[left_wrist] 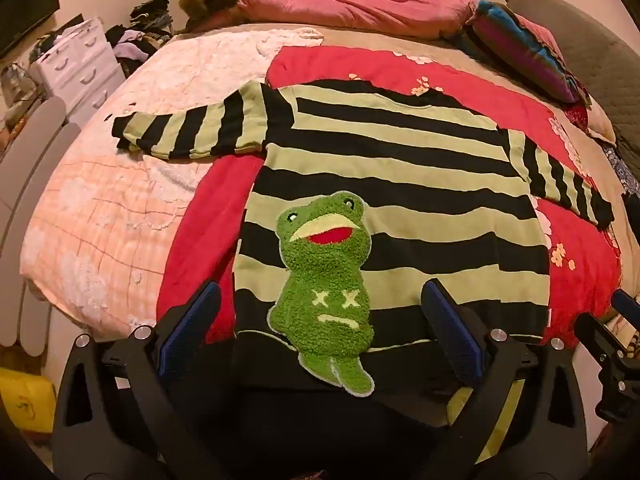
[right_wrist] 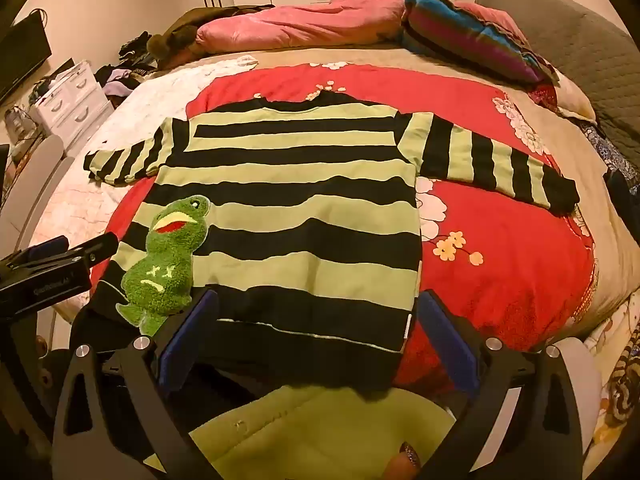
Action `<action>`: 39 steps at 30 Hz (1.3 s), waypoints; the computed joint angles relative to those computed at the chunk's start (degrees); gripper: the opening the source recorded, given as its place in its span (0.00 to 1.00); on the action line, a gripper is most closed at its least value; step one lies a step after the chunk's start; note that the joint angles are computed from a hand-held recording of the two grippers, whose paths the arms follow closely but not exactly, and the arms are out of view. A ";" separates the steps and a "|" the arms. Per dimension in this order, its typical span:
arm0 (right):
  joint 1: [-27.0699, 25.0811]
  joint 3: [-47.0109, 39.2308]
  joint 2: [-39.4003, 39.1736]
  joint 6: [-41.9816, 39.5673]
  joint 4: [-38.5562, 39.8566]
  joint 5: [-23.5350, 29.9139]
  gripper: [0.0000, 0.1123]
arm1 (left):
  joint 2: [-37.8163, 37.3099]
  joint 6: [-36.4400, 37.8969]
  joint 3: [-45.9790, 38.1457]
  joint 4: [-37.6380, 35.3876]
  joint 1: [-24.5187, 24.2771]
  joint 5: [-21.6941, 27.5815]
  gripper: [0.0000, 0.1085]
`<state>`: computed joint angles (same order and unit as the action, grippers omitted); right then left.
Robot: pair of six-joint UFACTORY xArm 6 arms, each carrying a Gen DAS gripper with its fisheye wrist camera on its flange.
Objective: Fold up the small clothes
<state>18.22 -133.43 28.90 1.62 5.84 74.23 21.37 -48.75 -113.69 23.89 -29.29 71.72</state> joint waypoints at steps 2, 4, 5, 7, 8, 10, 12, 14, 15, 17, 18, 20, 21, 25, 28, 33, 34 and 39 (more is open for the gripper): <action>0.06 -0.63 0.33 0.07 -0.40 0.47 0.88 | 0.22 -0.48 -0.40 0.02 -0.01 0.32 0.86; 0.14 -0.31 0.13 0.04 -0.64 0.16 0.88 | 2.35 0.53 -4.54 -0.33 -0.04 1.92 0.86; 0.15 -0.33 0.12 0.07 -0.63 0.18 0.88 | 3.00 0.75 -5.69 -0.29 -0.08 2.48 0.86; 0.21 -0.38 0.08 0.06 -0.68 0.16 0.88 | 3.64 1.11 -6.65 -0.37 0.03 2.24 0.86; 0.23 -0.38 0.04 0.07 -0.69 0.15 0.88 | 1.87 0.04 -3.94 0.21 -0.27 1.83 0.86; 0.33 0.19 -0.17 0.15 -0.71 -0.25 0.88 | 1.64 -0.06 -3.44 0.47 -0.39 1.33 0.87; 0.18 0.08 0.15 -0.03 -0.58 -0.26 0.88 | 2.44 0.16 -4.91 0.44 -0.50 1.95 0.86; 0.17 0.36 0.19 0.00 -0.45 -0.43 0.88 | 1.42 -0.08 -3.07 0.77 -0.47 0.84 0.87; 0.26 0.59 0.04 0.08 -0.65 -0.57 0.88 | 0.17 -0.43 -0.82 1.14 -0.42 -0.42 0.86; 0.19 -1.25 0.36 0.21 -0.70 0.88 0.88 | 0.19 -0.44 -0.81 1.11 -0.46 -0.57 0.86; 0.20 -0.72 0.18 0.11 -0.62 0.47 0.88 | 0.23 -0.38 -0.90 1.08 -0.47 -0.50 0.86; 0.14 -1.07 0.33 0.09 -0.56 0.80 0.88 | 0.36 -0.33 -1.16 1.09 -0.47 -0.33 0.86; 0.18 -1.09 0.39 0.22 -0.63 0.79 0.88 | 0.36 -0.21 -1.14 1.01 -0.46 -0.43 0.86; 0.10 -0.39 0.01 0.20 -0.57 0.42 0.88 | 0.68 0.04 -1.57 1.27 -0.66 -0.32 0.87; 0.10 -0.44 0.02 0.24 -0.58 0.49 0.88 | 0.84 -0.04 -1.80 1.42 -0.73 -0.15 0.86; 0.03 -0.72 0.23 0.19 -0.46 0.65 0.88 | 0.89 -0.15 -1.85 1.49 -0.77 -0.18 0.86; 0.00 -0.75 0.21 0.19 -0.42 0.70 0.88 | 0.96 -0.17 -1.94 1.56 -0.83 -0.17 0.86; -0.10 0.30 -0.22 0.27 -0.35 0.21 0.88 | 0.97 -0.08 -2.02 1.45 -0.79 -0.08 0.86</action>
